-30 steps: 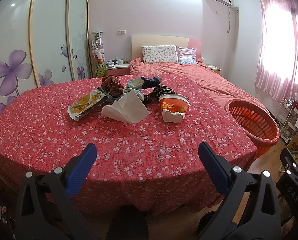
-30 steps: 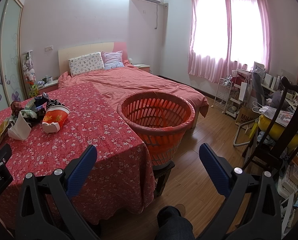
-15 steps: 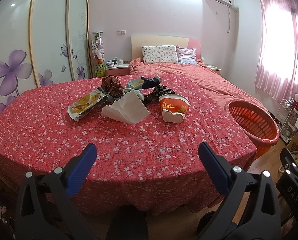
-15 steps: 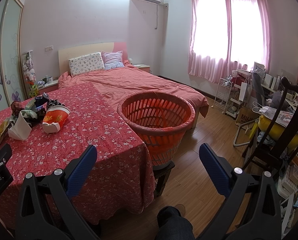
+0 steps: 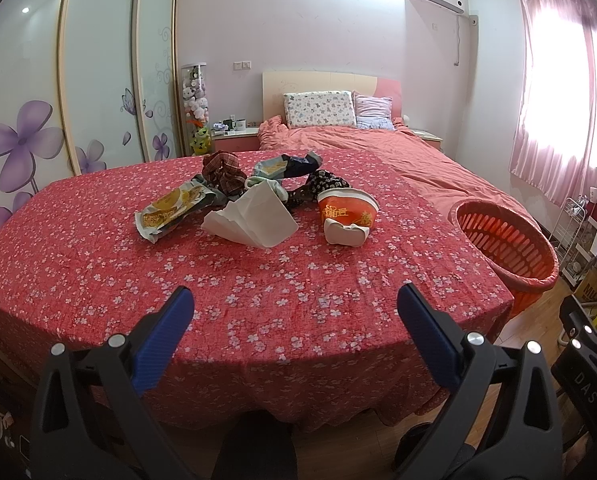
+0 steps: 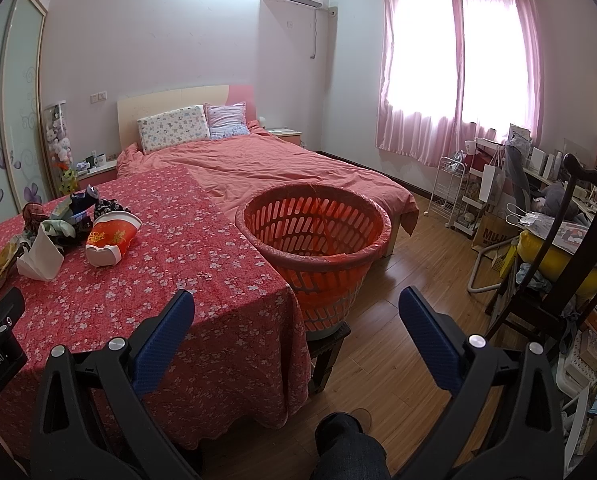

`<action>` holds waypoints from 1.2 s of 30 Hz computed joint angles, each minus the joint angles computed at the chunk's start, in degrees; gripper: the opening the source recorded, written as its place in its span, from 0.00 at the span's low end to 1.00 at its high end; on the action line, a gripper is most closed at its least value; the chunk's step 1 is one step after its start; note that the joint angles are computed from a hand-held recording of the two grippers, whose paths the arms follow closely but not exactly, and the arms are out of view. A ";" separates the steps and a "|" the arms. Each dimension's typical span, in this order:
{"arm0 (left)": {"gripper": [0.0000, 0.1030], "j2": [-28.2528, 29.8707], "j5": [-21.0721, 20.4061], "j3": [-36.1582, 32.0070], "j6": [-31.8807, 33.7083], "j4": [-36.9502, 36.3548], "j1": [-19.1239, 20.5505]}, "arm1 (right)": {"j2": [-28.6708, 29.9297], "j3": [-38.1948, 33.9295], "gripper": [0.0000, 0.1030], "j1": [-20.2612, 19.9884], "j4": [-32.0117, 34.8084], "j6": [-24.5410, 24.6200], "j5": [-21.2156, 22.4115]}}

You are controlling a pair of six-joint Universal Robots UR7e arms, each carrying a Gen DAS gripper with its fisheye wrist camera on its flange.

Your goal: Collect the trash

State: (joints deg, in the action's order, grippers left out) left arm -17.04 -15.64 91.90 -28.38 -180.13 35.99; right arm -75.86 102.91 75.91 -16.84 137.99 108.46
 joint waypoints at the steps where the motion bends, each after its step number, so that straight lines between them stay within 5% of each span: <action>1: 0.96 0.00 0.00 0.00 0.00 0.00 0.00 | 0.00 0.00 0.98 0.00 0.00 0.00 0.00; 18: 0.96 -0.23 0.12 -0.28 -0.79 1.27 -0.03 | 0.82 -0.75 0.98 0.50 -0.08 -0.15 0.38; 29: 0.96 -0.79 -0.04 -1.54 2.99 -1.94 3.82 | 5.88 -5.75 0.98 2.82 1.37 -1.45 1.86; 36: 0.96 -3.15 2.76 -1.08 1.62 -1.51 7.10 | 11.87 -12.84 0.98 4.58 8.19 -1.39 -1.68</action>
